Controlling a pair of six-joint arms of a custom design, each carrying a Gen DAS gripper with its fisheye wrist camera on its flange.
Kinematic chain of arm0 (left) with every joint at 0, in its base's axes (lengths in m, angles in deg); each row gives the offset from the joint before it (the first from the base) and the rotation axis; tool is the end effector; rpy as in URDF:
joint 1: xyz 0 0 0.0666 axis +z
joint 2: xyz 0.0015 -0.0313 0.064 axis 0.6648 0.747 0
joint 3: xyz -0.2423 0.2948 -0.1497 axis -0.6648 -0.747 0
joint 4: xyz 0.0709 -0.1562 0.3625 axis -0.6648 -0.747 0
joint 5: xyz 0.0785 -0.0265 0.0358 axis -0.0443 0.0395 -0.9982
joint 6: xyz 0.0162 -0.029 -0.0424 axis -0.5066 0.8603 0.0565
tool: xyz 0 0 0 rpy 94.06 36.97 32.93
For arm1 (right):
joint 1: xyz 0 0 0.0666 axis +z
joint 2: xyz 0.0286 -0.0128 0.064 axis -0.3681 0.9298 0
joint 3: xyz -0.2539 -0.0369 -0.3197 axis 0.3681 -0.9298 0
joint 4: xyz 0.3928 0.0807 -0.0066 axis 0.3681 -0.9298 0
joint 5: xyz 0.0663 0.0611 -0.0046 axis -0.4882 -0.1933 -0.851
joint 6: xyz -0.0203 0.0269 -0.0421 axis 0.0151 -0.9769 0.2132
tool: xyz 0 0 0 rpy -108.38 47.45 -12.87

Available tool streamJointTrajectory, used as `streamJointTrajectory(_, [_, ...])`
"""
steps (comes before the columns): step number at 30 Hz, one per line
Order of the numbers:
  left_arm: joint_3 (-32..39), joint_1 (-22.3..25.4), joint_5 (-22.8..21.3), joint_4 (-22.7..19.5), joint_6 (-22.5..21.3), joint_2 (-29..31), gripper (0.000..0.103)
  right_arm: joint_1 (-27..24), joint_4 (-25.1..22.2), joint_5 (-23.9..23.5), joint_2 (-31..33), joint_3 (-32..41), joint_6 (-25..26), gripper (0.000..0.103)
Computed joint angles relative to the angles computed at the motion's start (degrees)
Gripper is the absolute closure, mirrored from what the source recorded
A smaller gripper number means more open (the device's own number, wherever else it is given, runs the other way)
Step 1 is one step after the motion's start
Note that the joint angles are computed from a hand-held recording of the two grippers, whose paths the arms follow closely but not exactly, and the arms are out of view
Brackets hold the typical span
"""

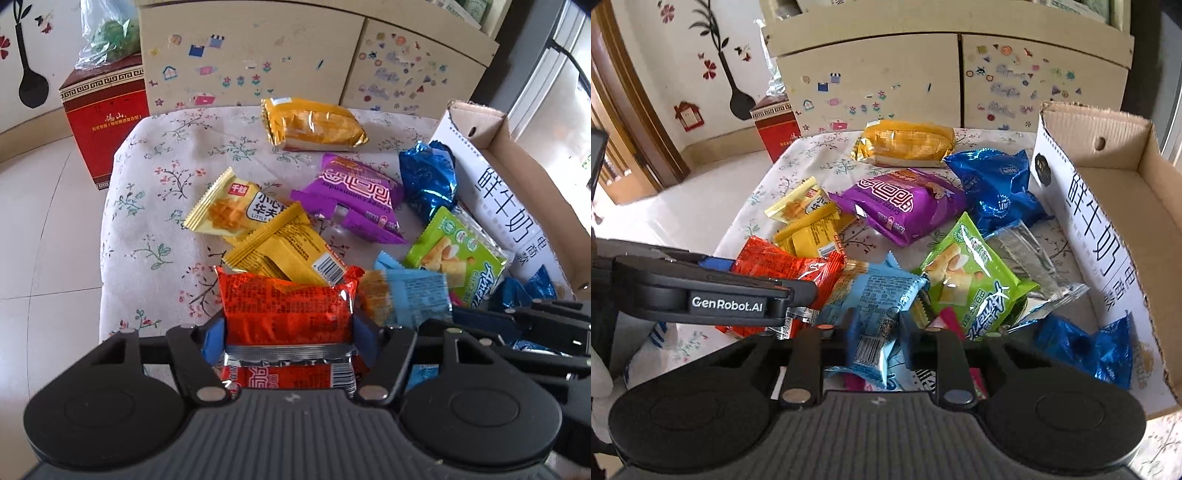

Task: Organize snacks
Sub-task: 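Close left tool on red packet while right tool closes on light blue packet, then lift red packet with left tool while right tool lifts light blue packet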

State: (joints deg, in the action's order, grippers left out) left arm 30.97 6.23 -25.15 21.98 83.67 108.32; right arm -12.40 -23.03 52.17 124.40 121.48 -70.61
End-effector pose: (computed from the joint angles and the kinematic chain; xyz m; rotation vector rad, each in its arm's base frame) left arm 0.3632 -0.2534 0.3684 0.0845 2.6029 -0.2510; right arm 0.3453 0.0641 0.3987 -0.2940 2.5586 0.3729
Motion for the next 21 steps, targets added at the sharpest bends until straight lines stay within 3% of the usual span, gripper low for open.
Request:
streamJointTrajectory(6, [-0.69,0.83,-0.18,0.75,1.29,-2.02,0.036,-0.4,0.55,-0.06,-0.14,0.18,-0.53,0.094])
streamJointTrajectory(10, [-0.36,1.2,-1.63,-0.03,2.16,-2.23,0.036,-0.7,0.37,-0.4,0.21,0.33,-0.8,0.093])
streamJointTrajectory(11, [-0.24,1.29,-2.08,-0.47,2.45,-2.16,0.036,-0.77,-0.21,-0.46,0.6,0.52,-1.22,0.089])
streamJointTrajectory(14, [0.16,1.64,-3.03,-1.65,3.88,-2.01,0.036,-1.28,-0.51,-1.58,0.94,0.51,-4.29,0.06])
streamJointTrajectory(16, [0.26,2.03,-3.57,-1.77,4.34,-2.35,0.036,-1.04,-0.31,-2.32,0.92,0.61,-6.06,0.032])
streamJointTrajectory(21, [0.38,2.92,-6.85,-2.05,5.85,-3.8,0.036,2.17,1.41,0.26,0.45,0.04,-5.84,0.022])
